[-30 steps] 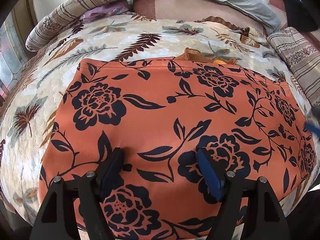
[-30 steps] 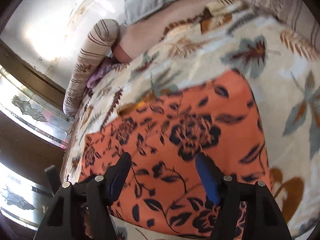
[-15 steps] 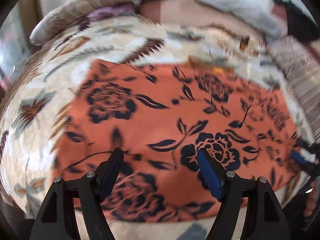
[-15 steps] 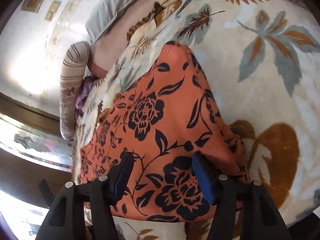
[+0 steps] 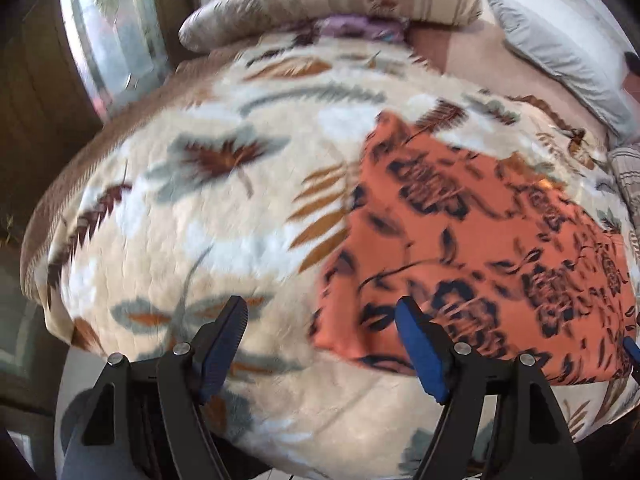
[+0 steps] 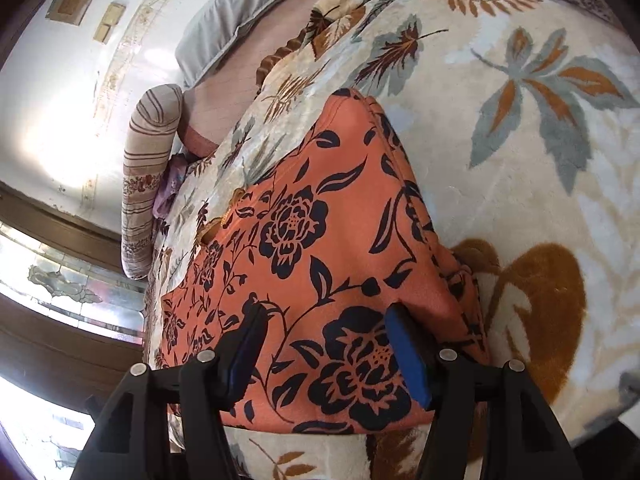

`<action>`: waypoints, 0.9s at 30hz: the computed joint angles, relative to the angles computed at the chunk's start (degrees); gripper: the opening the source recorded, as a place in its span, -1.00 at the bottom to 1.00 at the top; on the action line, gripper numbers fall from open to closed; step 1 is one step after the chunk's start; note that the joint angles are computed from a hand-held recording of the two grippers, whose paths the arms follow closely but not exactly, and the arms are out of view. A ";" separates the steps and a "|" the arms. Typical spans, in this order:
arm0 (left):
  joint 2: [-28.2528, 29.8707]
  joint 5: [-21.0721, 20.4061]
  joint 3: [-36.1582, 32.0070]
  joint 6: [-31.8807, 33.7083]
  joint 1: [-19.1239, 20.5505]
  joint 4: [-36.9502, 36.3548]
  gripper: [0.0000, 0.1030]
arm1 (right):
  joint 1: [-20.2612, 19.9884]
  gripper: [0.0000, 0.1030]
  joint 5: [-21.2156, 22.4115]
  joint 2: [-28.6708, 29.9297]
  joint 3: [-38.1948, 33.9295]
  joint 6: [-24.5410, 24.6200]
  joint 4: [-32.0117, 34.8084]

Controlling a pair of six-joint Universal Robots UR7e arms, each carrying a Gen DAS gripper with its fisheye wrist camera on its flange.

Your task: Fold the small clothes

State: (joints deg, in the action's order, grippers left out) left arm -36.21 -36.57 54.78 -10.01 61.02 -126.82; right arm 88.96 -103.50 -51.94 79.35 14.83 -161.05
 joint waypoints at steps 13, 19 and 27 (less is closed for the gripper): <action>13.23 -7.78 -14.16 8.85 -2.44 4.20 0.50 | -2.24 0.54 7.90 -4.48 13.82 16.54 -11.16; 14.21 -5.29 -14.11 9.33 -2.23 5.11 0.51 | -2.57 0.54 6.68 -1.78 10.27 17.46 -16.39; 13.97 -6.68 -14.69 7.94 -2.67 5.50 0.51 | -1.11 0.53 1.80 0.10 7.51 14.27 -15.43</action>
State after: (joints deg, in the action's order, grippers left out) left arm -22.23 -43.25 40.09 -2.07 58.35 -121.32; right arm 87.86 -101.71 -51.84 86.87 29.11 -176.48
